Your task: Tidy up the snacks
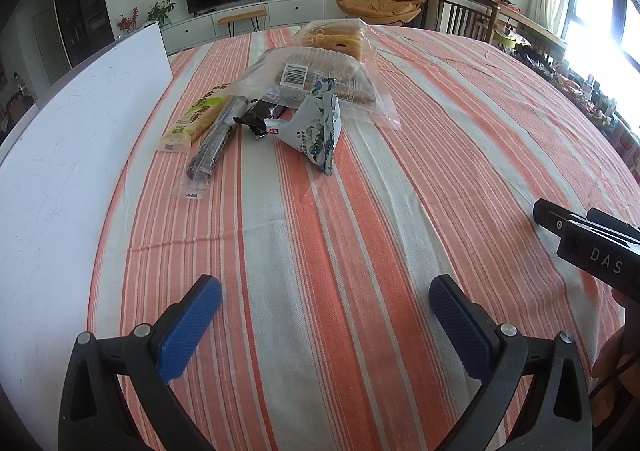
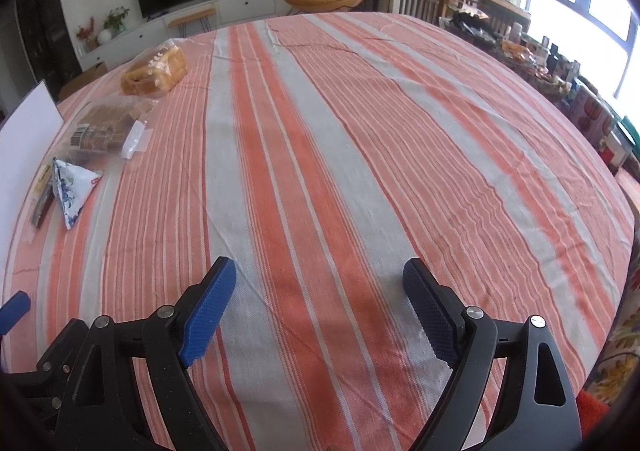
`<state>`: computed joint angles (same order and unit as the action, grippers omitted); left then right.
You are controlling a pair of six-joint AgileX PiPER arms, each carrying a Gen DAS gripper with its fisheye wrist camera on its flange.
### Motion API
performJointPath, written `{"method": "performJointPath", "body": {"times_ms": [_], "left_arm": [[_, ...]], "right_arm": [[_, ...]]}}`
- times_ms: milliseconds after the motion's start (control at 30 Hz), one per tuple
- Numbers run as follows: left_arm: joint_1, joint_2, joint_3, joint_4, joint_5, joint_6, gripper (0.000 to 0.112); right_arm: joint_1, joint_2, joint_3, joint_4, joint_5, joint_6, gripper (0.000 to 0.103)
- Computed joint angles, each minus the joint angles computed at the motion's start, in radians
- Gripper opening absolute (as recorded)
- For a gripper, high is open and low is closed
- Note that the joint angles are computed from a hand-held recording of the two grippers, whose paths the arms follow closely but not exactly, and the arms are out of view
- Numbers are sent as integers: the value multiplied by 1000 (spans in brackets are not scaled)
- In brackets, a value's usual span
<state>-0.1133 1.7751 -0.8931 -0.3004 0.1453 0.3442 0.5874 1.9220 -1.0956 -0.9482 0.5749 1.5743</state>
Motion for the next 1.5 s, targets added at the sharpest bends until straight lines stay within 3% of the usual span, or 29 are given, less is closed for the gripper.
{"method": "performJointPath", "body": {"times_ms": [1500], "left_arm": [[4, -2, 0, -36, 2, 39, 103]], "right_arm": [[5, -22, 37, -22, -21, 15, 90]]}}
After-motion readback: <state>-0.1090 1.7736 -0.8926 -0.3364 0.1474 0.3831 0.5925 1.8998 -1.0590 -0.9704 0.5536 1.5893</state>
